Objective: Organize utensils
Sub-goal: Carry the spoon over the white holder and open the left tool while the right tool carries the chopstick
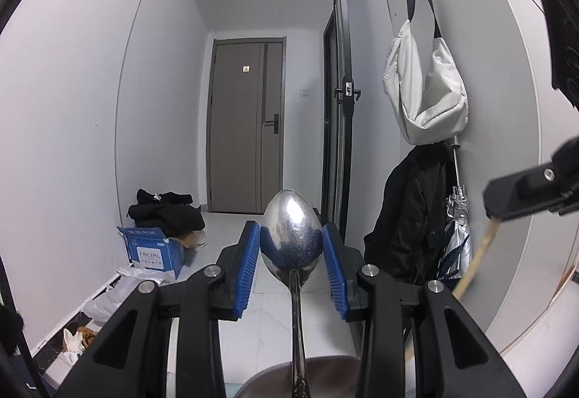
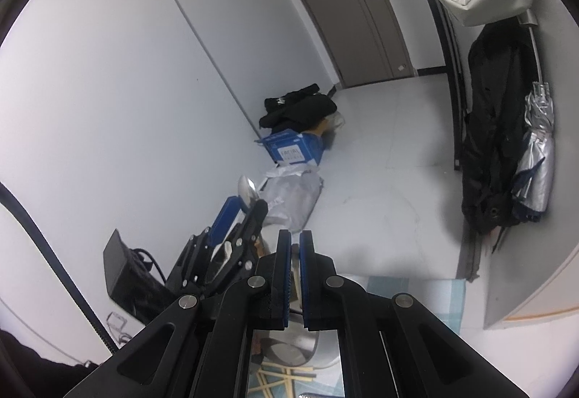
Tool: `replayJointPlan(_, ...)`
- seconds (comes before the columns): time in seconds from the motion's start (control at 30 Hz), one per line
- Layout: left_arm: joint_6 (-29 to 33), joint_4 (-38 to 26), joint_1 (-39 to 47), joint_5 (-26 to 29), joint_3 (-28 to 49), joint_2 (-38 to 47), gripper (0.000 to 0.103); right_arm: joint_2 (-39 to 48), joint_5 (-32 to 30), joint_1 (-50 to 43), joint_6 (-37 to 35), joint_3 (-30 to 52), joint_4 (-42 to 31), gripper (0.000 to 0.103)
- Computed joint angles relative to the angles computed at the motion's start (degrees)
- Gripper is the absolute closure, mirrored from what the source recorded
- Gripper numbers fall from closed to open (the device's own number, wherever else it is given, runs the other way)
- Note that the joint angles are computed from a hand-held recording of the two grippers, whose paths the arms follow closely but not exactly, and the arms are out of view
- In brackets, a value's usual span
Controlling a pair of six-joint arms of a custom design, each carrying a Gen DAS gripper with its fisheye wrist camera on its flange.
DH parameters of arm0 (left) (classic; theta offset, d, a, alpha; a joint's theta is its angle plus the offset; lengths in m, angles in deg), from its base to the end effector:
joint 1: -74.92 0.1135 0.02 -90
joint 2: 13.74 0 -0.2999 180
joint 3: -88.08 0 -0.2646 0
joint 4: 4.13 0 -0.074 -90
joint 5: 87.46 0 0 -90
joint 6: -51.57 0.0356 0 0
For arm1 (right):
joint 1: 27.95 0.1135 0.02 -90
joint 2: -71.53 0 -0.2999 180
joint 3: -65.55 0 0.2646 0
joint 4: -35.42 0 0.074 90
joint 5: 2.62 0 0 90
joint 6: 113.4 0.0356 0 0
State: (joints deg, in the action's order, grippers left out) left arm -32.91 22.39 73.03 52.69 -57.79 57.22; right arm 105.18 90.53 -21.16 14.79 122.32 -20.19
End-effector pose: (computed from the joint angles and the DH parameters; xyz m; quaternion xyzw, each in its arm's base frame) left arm 0.2282 -0.0349 0.2211 0.3159 0.6764 -0.3068 0.5903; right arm 0.1056 0.0106 0.3247 0.2499 0.8401 0.1617 0.4535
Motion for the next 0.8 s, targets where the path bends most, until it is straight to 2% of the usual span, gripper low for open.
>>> replayJointPlan(0.27,1.86,2.46,1.21,1.09,-2.39,-0.15,0.072,1.07,3.18,3.06,0.61,-0.22,-0.28,0.099)
replayJointPlan(0.47,4.91,-2.2,2.76,3.6,-2.32,-1.51,0.072,0.83,5.33,5.36,2.34,-0.48,-0.93,0.099)
replayJointPlan(0.63,9.29,-11.41,5.48,7.67,0.27,-3.02,0.072,1.82,5.08,5.79,1.45,-0.62,-0.36,0.099)
replayJointPlan(0.8,18.42,-26.4,6.55,9.08,5.2,-1.84,0.072,3.84,3.54,4.68,-0.48,-0.16,0.91,0.099)
